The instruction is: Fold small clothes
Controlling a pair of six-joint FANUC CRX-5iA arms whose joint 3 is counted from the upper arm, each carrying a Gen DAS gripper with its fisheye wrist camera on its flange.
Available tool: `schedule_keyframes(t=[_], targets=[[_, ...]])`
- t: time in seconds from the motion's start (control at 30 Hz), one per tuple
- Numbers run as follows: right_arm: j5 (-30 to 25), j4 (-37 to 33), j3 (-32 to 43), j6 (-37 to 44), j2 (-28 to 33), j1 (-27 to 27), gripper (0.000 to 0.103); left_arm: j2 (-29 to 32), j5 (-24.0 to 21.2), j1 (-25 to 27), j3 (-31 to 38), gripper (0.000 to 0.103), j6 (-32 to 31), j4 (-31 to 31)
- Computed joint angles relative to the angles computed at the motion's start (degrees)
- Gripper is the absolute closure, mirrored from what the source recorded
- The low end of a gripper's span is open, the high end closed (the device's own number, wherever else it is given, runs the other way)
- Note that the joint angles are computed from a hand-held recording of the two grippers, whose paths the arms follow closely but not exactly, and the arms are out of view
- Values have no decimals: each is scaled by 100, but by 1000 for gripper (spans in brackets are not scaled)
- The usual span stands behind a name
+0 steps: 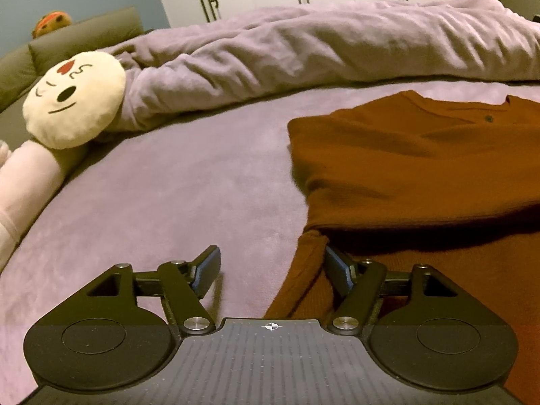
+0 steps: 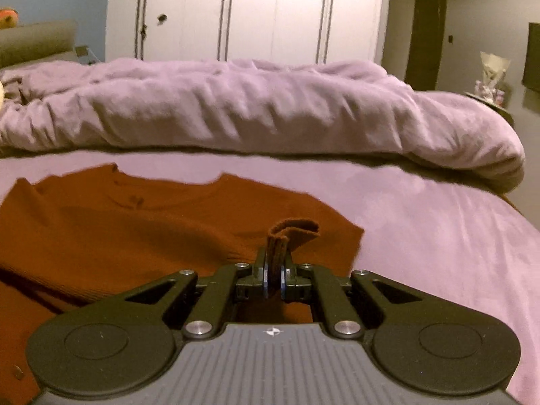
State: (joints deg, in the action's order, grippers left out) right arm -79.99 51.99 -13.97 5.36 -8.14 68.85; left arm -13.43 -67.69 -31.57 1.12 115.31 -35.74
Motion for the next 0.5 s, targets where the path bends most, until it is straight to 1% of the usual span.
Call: schedule_keyframes(t=[0.07, 0.13, 0.17, 0.2, 0.27, 0.3, 0.37, 0.4, 0.43, 0.5], targets=[[-56, -195, 23, 42, 36, -25, 98, -15, 1, 40, -7, 28, -35, 56], [-94, -620, 112, 200, 80, -86, 96, -51, -22, 91, 1, 28, -94, 150], [-62, -628, 79, 198, 56, -92, 95, -91, -32, 107, 1, 28, -117, 193], [-113, -593, 103, 202, 66, -88, 91, -163, -21, 122, -14, 27, -155, 229], [-359, -456, 173, 34, 106, -36, 72, -317, 60, 61, -47, 25, -89, 125], [-485, -340, 167, -116, 102, -3, 69, -367, 117, 32, -52, 23, -30, 68], [-593, -60, 78, -493, 43, 83, 69, -400, 301, 24, -25, 20, 135, 45], [-546, 45, 34, -628, 9, 130, 69, -363, 390, 70, 10, 18, 129, 144], [-418, 110, 6, -653, -17, 158, 69, -278, 437, 101, 79, 16, 96, 256], [-22, 217, -15, -431, 5, 197, 69, -66, 462, 41, 235, 15, 139, 308]])
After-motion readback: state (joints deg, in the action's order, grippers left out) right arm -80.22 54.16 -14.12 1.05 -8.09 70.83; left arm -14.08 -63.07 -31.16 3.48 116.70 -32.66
